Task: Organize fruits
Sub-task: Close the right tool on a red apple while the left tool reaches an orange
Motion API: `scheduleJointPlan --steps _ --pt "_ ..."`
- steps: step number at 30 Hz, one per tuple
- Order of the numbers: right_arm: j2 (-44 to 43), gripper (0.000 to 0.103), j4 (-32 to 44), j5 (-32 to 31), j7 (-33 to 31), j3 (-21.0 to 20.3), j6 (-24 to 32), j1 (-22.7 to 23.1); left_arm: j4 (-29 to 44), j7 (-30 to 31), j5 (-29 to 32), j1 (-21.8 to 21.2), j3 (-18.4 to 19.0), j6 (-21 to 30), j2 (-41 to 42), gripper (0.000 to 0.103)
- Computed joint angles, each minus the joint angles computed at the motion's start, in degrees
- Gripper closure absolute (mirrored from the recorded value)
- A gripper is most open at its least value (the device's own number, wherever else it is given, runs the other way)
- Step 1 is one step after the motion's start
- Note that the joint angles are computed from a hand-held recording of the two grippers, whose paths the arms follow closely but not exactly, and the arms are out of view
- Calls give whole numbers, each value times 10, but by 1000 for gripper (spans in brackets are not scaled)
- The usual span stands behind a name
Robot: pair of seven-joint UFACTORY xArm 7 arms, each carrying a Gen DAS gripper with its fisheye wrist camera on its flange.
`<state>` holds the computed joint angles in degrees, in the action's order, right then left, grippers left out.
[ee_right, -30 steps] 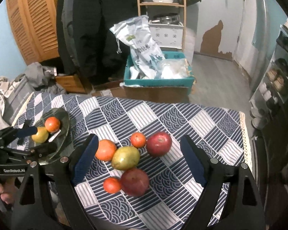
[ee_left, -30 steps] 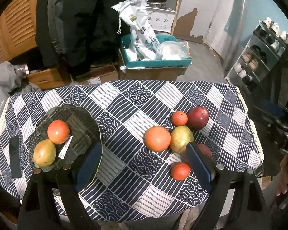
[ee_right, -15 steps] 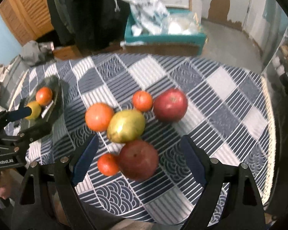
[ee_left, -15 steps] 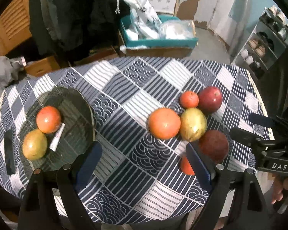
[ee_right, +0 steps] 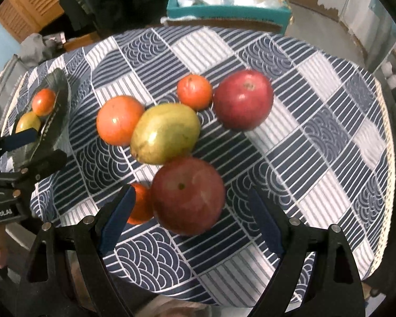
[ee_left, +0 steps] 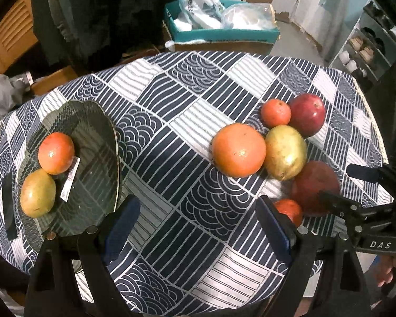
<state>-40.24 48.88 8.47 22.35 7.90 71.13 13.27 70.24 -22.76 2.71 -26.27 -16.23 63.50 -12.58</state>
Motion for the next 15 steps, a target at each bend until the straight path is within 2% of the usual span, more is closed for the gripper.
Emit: scheduleJointPlan --steps 14,15 --pt "17 17 -32 24 -3 -12 -15 7 -3 9 -4 -3 4 -7 15 13" --pt "15 23 -35 33 -7 -18 -19 9 -3 10 -4 -3 4 -9 16 13"
